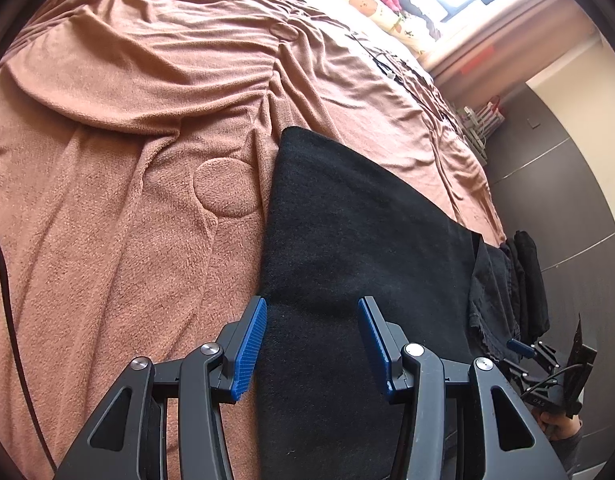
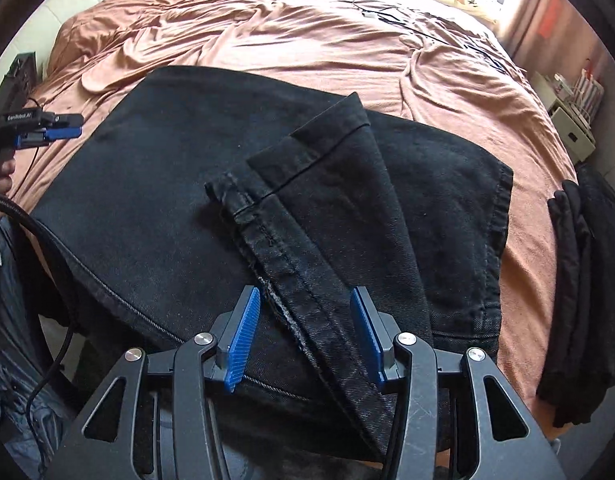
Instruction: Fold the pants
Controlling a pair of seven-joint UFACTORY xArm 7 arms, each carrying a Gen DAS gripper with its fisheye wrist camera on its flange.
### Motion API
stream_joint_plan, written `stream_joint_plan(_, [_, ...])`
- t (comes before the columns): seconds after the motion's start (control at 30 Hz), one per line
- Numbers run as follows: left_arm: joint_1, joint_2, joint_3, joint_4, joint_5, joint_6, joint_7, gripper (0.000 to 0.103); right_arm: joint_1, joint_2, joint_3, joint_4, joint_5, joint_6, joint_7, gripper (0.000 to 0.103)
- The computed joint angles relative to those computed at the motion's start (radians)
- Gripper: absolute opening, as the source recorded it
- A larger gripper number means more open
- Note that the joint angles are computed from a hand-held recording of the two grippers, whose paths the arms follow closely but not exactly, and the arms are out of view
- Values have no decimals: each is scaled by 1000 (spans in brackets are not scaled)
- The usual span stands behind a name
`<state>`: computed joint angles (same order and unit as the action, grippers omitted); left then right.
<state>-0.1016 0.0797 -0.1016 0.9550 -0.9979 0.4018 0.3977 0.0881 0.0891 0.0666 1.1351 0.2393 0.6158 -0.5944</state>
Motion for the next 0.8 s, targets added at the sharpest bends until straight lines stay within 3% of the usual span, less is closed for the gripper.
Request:
stream_joint_plan(0.07, [2,-2,1,-1,-7,5,5,50,9,6,3,0,-32,-4,6,61])
stream_joint_plan(0.3, [-1,-10,3,-6,-5,5,7,50,47,63,-4,16,-243,-52,126,59])
stream_joint_plan(0.43, [-3,-10,4,-6,-1,3,1,50,50,81,-2,38,-276,-49,162,34])
stream_joint_plan(0.5, [-5,-11,4,-7,4,-3,-4,50,53,83,-4,42,-293,-55,174,16])
stream_joint_plan(0.6, [-8,-9,1,-5,2,-13,-1,50,35,80,0,48,-246,-57,175,9])
stream_joint_plan(0.8, [-10,3,-3,2,6,-35,-13,50,-12,51,-6,34,-120,-99,163,8])
